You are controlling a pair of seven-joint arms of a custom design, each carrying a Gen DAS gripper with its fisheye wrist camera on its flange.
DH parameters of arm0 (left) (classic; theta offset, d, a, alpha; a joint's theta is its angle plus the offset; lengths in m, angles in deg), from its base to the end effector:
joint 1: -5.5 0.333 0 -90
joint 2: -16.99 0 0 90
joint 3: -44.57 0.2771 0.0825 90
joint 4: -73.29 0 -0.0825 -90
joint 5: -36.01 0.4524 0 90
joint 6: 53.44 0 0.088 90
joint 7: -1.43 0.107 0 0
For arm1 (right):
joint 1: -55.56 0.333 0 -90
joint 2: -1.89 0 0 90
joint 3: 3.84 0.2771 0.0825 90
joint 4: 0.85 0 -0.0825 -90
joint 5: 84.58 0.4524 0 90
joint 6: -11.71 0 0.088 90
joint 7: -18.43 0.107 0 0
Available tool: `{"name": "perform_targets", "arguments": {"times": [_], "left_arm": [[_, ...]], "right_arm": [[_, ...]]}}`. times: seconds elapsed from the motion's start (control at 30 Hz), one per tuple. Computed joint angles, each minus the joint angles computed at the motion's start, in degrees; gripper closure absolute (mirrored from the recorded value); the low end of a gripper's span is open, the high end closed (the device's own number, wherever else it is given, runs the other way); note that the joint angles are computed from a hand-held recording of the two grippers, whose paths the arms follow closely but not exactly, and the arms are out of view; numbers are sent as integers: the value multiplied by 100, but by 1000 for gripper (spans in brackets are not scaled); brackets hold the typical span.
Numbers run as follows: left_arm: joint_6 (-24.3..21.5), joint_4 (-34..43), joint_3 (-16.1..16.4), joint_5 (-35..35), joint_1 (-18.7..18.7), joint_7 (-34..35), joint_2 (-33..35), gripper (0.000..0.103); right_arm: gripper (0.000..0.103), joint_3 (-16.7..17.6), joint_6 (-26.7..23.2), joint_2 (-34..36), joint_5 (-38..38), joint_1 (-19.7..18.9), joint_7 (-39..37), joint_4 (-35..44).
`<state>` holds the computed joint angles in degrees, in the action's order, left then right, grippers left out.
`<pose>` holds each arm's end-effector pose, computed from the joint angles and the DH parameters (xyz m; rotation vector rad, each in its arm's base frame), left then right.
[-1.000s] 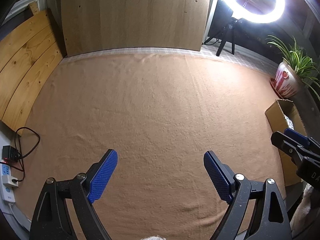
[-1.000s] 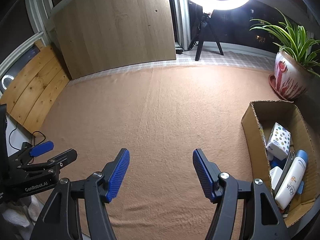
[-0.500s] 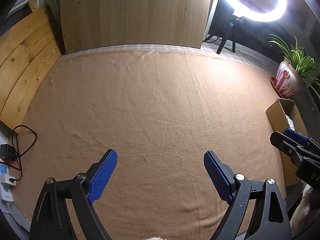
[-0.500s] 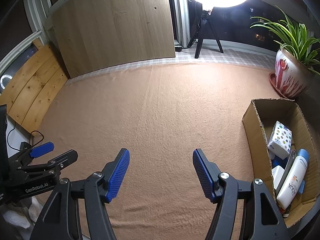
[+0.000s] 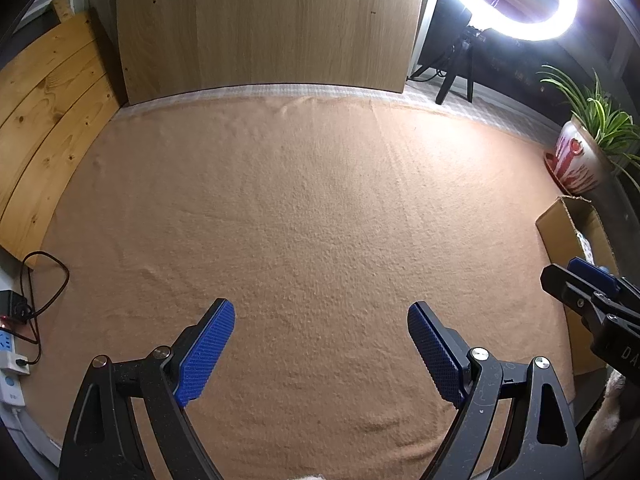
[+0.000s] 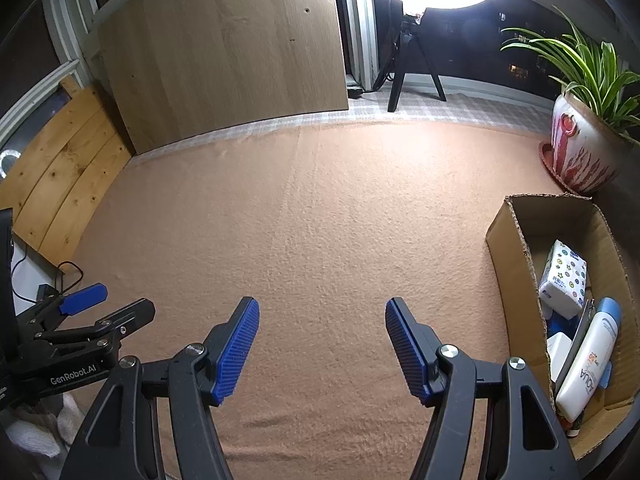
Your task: Organize objects
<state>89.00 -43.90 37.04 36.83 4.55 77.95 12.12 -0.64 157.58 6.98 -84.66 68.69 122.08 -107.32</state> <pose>0.6313 -0.0954 0.4717 -2.0297 1.8815 -0.5985 0.6632 0.1934 0.4735 -1.8751 1.7909 -0.3962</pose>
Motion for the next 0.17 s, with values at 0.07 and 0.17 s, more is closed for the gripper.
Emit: {"name": "perform_targets", "arguments": {"times": [0.07, 0.17], "left_arm": [[26, 31, -1, 9, -4, 21, 74, 12], [-28, 133, 14, 40, -1, -18, 229, 12]], "right_arm": [[41, -9, 9, 66, -115, 11, 87, 40], [41, -9, 54, 164, -191, 16, 167, 75]]}}
